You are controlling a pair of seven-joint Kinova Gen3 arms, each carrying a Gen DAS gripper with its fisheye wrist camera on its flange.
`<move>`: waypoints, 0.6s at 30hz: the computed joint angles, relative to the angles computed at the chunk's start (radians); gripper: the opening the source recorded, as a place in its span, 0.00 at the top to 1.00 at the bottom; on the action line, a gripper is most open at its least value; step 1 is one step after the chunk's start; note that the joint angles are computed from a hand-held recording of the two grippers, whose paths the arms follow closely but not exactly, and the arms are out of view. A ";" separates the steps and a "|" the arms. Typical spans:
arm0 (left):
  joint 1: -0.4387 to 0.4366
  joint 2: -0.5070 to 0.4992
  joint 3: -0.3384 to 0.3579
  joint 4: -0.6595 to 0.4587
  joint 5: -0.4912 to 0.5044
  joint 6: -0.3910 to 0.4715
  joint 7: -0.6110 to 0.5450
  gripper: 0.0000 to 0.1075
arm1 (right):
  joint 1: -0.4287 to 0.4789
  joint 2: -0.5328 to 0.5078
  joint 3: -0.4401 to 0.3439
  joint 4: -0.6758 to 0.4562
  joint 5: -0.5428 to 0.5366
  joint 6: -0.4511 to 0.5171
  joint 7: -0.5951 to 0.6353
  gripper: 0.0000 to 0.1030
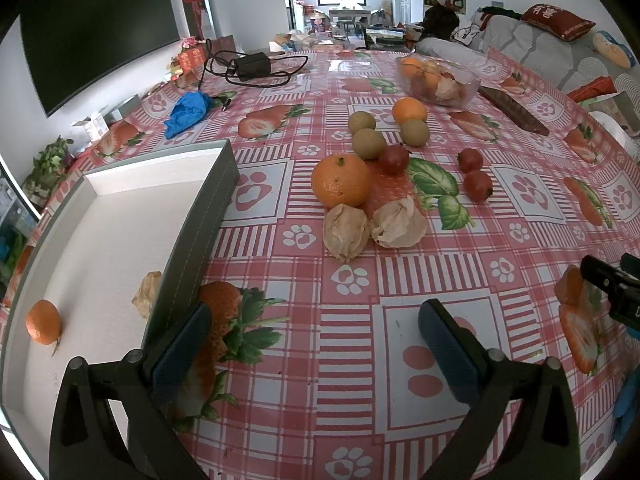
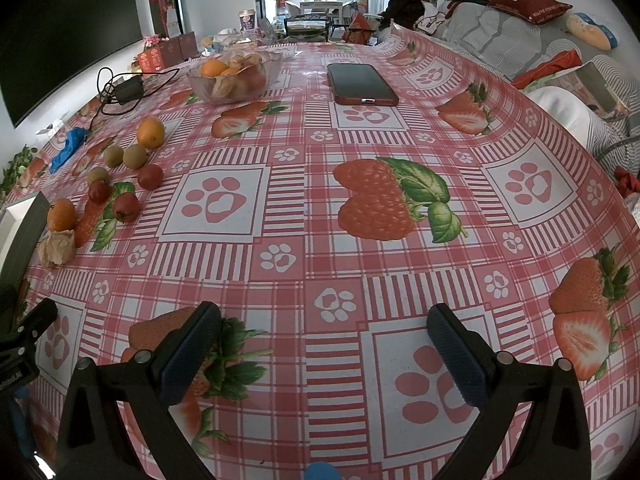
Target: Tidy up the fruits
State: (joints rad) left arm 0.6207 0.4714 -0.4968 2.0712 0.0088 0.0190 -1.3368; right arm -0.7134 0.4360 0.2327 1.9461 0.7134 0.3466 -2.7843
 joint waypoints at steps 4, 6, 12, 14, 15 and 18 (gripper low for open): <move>0.000 0.000 0.000 0.000 0.002 0.000 -0.001 0.04 | 0.000 -0.001 0.000 0.001 0.003 0.000 -0.002 0.00; 0.000 0.000 0.000 0.001 0.002 -0.001 -0.002 0.04 | 0.000 0.000 -0.001 0.001 0.004 0.000 -0.003 0.00; 0.002 0.000 -0.002 0.002 0.004 -0.001 -0.004 0.04 | 0.000 0.001 0.000 0.001 0.007 -0.001 -0.006 0.00; 0.002 0.000 -0.002 0.002 0.005 -0.001 -0.005 0.04 | -0.003 0.001 0.002 0.002 0.010 -0.002 -0.009 0.00; 0.001 0.000 -0.002 0.002 0.005 -0.002 -0.005 0.04 | -0.004 0.001 0.003 0.002 0.011 -0.002 -0.011 0.00; 0.001 0.000 -0.002 0.002 0.006 -0.002 -0.006 0.04 | -0.005 0.001 0.005 0.003 0.014 -0.003 -0.014 0.00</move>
State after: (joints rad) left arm 0.6220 0.4711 -0.4985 2.0733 0.0145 0.0171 -1.3428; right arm -0.7188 0.4373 0.2374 1.9486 0.7278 0.3437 -2.7984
